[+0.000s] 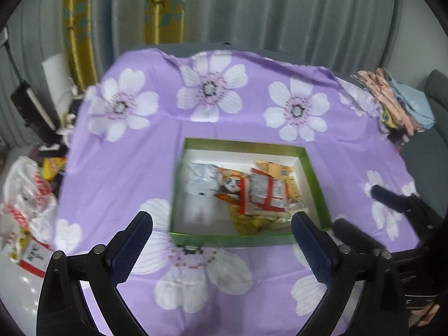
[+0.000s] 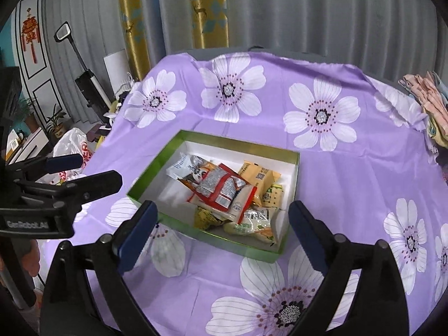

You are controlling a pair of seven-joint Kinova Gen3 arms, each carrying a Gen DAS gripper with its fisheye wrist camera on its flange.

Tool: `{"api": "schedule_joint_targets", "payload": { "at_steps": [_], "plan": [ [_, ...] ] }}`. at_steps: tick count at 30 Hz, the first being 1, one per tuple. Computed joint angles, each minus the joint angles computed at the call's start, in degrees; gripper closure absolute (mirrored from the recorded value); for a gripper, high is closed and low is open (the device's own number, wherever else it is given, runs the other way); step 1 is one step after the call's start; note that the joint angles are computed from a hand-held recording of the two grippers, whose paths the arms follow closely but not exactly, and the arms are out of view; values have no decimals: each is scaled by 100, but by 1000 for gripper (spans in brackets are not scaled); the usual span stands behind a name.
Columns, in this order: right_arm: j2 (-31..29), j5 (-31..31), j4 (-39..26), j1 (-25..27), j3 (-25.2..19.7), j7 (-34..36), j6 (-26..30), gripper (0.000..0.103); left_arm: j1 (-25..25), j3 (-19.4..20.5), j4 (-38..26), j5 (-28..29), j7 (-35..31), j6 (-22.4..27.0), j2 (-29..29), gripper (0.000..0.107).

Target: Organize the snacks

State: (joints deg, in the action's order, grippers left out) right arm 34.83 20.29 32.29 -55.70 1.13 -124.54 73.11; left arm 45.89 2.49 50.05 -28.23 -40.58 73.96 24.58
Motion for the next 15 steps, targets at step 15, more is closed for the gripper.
{"api": "schedule_joint_targets", "payload": {
  "at_steps": [15],
  "plan": [
    [42,90,-395,-191,101,121,230,6,260,-42,-86,-458,347,320,-136,8]
  ]
}}
